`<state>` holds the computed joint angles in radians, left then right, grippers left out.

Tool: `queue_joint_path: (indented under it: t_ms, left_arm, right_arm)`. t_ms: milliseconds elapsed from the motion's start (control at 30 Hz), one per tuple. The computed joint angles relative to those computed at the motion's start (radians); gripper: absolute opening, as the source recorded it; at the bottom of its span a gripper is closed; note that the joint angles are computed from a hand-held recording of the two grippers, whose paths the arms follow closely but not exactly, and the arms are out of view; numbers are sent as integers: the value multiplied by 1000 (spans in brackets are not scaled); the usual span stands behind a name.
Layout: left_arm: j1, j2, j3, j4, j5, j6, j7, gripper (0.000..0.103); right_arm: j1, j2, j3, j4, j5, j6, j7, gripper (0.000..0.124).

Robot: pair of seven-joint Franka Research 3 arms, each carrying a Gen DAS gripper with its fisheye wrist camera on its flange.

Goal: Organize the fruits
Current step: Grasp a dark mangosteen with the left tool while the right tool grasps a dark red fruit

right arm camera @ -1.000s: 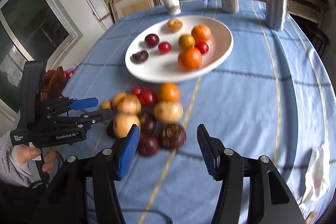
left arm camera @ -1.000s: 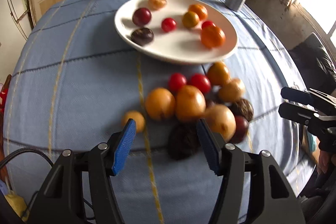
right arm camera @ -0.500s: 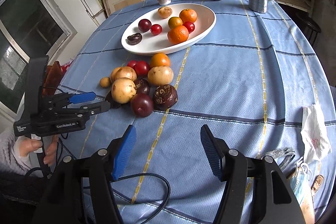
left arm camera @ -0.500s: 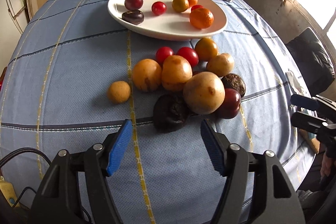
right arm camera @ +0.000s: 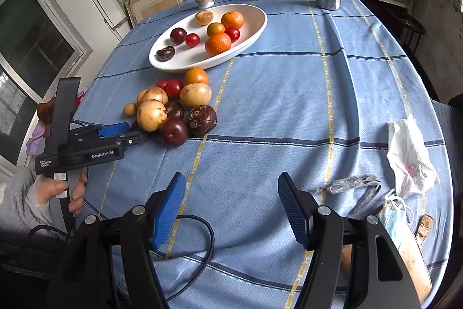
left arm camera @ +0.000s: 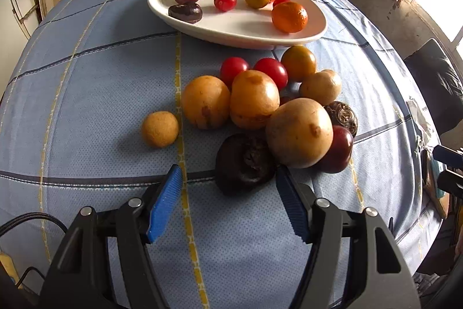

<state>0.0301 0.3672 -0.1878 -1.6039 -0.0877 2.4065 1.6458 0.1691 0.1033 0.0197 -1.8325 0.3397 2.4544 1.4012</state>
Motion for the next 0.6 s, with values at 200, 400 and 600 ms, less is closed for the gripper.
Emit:
queue_joint_path:
  t_ms: [200, 400, 600]
  left_arm:
    - [-4, -4, -2, -27, 15, 57, 3, 61]
    - [12, -28, -16, -64, -37, 79, 42, 43]
    - [27, -122, 7, -167, -57, 103, 32, 43]
  right_arm:
    - [-4, -20, -6, -25, -11, 4, 25, 68]
    - [-2, -7, 1, -11, 9, -2, -5, 68]
    - [12, 80, 26, 88, 60, -33, -82, 68]
